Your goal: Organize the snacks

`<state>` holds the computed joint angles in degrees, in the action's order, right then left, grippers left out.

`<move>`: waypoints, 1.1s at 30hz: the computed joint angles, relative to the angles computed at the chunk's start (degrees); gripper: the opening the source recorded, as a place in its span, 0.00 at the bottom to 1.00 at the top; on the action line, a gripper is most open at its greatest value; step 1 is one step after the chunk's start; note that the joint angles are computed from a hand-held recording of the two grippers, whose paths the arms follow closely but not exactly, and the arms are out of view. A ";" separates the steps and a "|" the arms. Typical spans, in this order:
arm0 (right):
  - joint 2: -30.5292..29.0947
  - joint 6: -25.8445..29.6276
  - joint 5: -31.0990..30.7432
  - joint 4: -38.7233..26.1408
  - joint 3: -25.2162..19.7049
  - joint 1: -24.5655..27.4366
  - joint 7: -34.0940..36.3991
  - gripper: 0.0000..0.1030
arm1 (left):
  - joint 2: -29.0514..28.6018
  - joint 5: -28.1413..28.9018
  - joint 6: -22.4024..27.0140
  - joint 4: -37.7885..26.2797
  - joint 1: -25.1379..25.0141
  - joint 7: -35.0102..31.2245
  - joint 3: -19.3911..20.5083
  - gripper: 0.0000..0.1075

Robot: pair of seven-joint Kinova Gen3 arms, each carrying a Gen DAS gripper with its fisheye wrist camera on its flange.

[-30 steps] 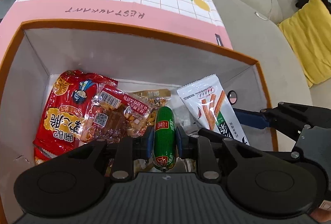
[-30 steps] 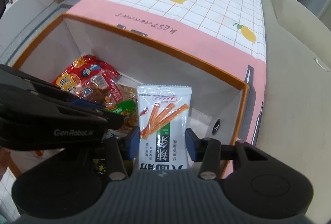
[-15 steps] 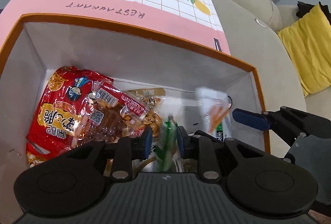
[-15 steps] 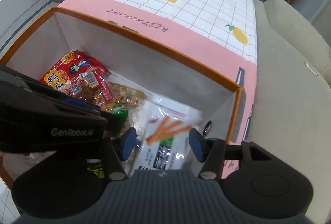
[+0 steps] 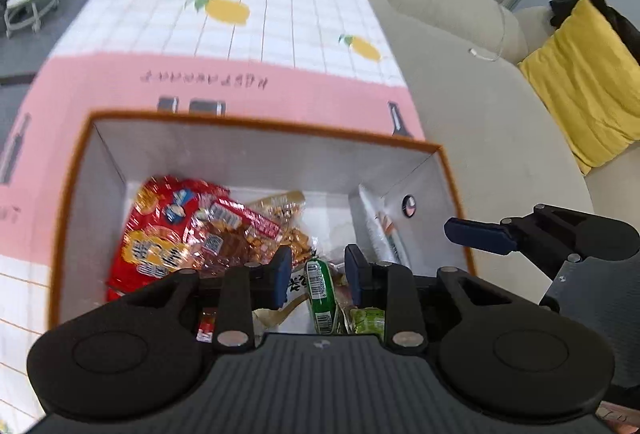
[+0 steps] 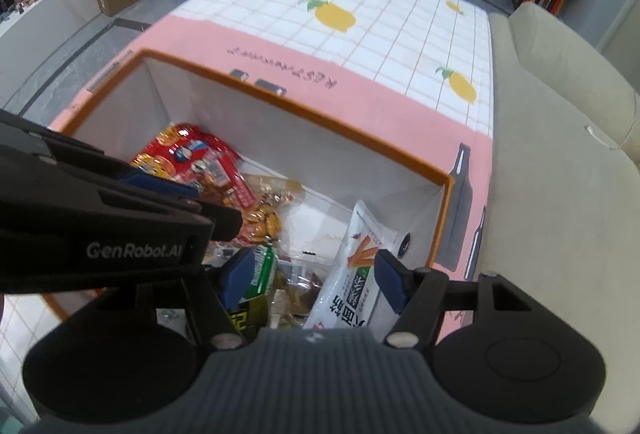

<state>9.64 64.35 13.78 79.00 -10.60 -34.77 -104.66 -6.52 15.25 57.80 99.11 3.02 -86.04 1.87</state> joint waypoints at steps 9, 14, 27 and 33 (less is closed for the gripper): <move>-6.90 2.92 1.80 -0.87 -2.07 -1.08 -7.64 0.63 | -8.40 -2.75 3.89 -3.43 1.11 2.27 0.39 0.30; -10.99 6.59 5.62 -2.15 -5.42 -2.01 -14.34 0.63 | -14.63 -8.66 6.39 -5.61 0.81 5.74 4.23 0.30; -27.27 9.10 13.91 5.14 -21.80 1.04 -33.73 0.67 | -32.61 -18.37 13.52 -4.56 -2.69 11.89 11.88 0.41; -38.61 4.94 13.79 13.47 -29.13 7.08 -41.15 0.69 | -43.29 -20.56 12.67 0.91 -6.43 9.03 14.37 0.48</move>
